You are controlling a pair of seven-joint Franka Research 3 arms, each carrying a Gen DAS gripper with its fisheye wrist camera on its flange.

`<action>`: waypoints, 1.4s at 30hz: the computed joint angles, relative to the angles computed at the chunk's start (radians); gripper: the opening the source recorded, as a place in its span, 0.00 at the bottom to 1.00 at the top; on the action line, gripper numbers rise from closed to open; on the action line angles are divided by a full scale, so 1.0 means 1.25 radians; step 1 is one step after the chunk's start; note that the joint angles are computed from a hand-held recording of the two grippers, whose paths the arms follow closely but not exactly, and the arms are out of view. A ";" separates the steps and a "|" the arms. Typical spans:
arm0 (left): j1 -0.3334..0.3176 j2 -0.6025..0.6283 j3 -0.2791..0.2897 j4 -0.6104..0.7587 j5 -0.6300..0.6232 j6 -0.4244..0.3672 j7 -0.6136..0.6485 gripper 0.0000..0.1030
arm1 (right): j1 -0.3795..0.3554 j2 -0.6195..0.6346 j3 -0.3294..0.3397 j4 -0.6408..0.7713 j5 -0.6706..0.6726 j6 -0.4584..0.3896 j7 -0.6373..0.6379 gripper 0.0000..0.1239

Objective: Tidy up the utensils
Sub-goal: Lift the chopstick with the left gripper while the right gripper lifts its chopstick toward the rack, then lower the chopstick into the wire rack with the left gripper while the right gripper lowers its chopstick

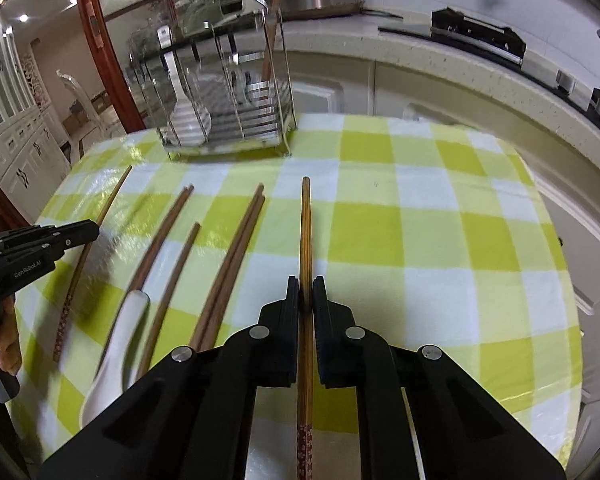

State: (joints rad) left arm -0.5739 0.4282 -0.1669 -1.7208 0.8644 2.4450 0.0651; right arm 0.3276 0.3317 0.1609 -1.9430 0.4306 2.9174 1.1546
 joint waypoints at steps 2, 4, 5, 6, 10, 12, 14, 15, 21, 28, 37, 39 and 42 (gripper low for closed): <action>-0.006 -0.011 0.004 -0.002 0.015 -0.005 -0.015 0.07 | -0.011 -0.010 0.012 -0.003 0.017 0.008 -0.018 0.08; -0.011 -0.024 0.006 -0.005 0.034 -0.013 -0.030 0.07 | -0.018 -0.020 0.019 -0.001 0.033 0.015 -0.033 0.08; -0.012 -0.030 0.005 -0.004 0.041 -0.019 -0.035 0.07 | -0.018 -0.023 0.019 0.001 0.037 0.016 -0.038 0.08; -0.013 -0.035 0.004 -0.004 0.048 -0.023 -0.040 0.07 | -0.019 -0.027 0.018 0.004 0.040 0.017 -0.041 0.08; -0.009 -0.052 -0.003 -0.011 0.069 -0.030 -0.059 0.07 | -0.026 -0.040 0.022 0.008 0.064 0.019 -0.063 0.08; -0.007 -0.060 -0.006 -0.013 0.078 -0.035 -0.068 0.07 | -0.027 -0.048 0.023 0.006 0.075 0.021 -0.074 0.08; -0.007 -0.070 -0.009 -0.018 0.091 -0.040 -0.080 0.07 | -0.028 -0.057 0.026 0.001 0.089 0.027 -0.086 0.08; -0.007 -0.073 -0.011 -0.018 0.096 -0.044 -0.085 0.07 | -0.028 -0.060 0.025 0.000 0.094 0.029 -0.088 0.08; -0.008 -0.097 -0.022 -0.020 0.136 -0.066 -0.115 0.07 | -0.024 -0.076 0.021 0.000 0.111 0.041 -0.099 0.08; -0.012 -0.105 -0.035 -0.007 0.162 -0.091 -0.126 0.07 | -0.018 -0.094 0.016 -0.007 0.119 0.050 -0.106 0.08; -0.014 -0.114 -0.041 -0.003 0.179 -0.104 -0.135 0.07 | -0.015 -0.101 0.013 -0.010 0.128 0.062 -0.115 0.08; -0.014 -0.114 -0.042 -0.001 0.181 -0.107 -0.133 0.07 | -0.013 -0.099 0.010 -0.008 0.123 0.065 -0.109 0.08; -0.014 -0.114 -0.043 0.001 0.183 -0.110 -0.131 0.07 | -0.011 -0.097 0.006 -0.006 0.112 0.070 -0.098 0.08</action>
